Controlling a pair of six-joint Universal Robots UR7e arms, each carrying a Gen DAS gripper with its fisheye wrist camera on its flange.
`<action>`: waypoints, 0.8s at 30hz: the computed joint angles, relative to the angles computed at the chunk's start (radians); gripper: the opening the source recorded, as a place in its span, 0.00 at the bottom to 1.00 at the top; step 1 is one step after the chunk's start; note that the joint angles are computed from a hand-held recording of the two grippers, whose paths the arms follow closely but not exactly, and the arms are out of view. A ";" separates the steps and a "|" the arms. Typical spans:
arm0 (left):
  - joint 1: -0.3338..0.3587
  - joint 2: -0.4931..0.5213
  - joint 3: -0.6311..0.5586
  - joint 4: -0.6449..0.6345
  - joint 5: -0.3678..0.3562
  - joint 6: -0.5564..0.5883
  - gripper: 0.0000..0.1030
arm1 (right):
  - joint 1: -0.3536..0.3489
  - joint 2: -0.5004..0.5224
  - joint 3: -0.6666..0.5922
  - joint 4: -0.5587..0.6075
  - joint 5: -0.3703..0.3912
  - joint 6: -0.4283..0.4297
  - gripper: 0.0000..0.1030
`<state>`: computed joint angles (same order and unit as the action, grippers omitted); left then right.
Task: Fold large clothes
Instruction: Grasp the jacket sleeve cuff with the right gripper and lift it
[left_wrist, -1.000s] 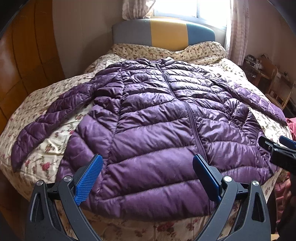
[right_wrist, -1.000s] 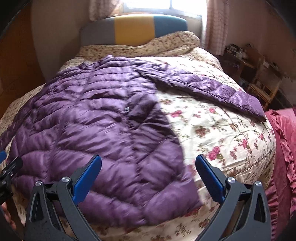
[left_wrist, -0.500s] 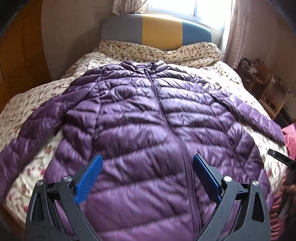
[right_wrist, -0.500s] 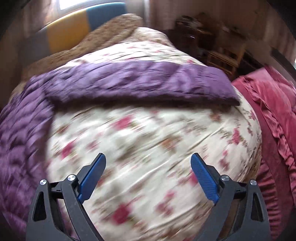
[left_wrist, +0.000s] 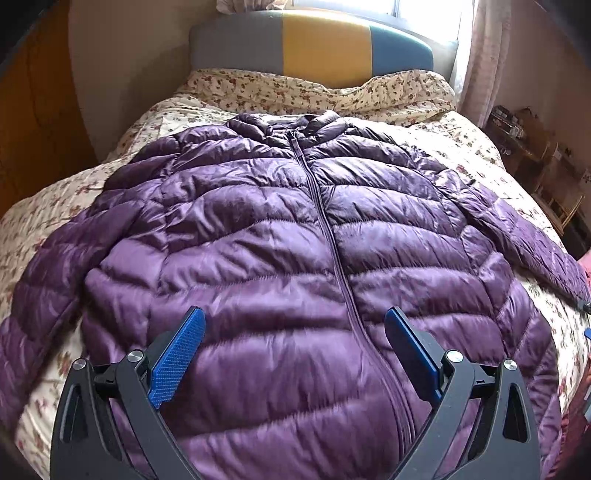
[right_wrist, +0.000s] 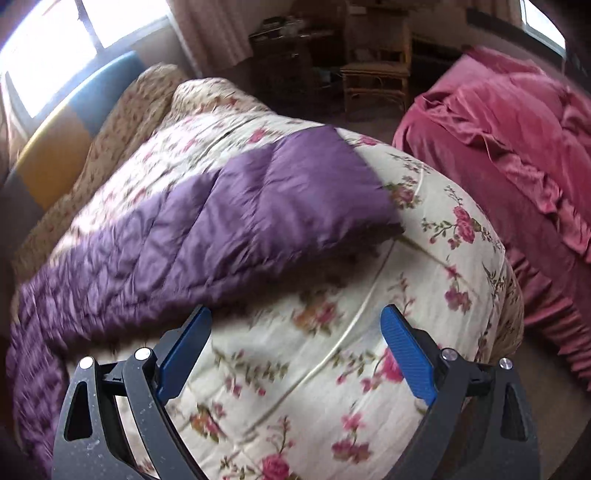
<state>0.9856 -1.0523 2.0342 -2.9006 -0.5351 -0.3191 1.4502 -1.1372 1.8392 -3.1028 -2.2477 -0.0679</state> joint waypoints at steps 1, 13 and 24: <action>0.008 0.009 -0.013 -0.007 -0.006 0.014 0.94 | -0.005 0.002 -0.006 0.001 0.012 0.011 0.89; 0.100 0.091 -0.175 -0.017 -0.063 0.104 0.94 | -0.005 0.078 -0.143 0.023 0.016 0.058 0.75; 0.149 0.126 -0.255 -0.018 -0.059 0.149 0.94 | 0.016 0.187 -0.237 -0.034 -0.089 -0.029 0.78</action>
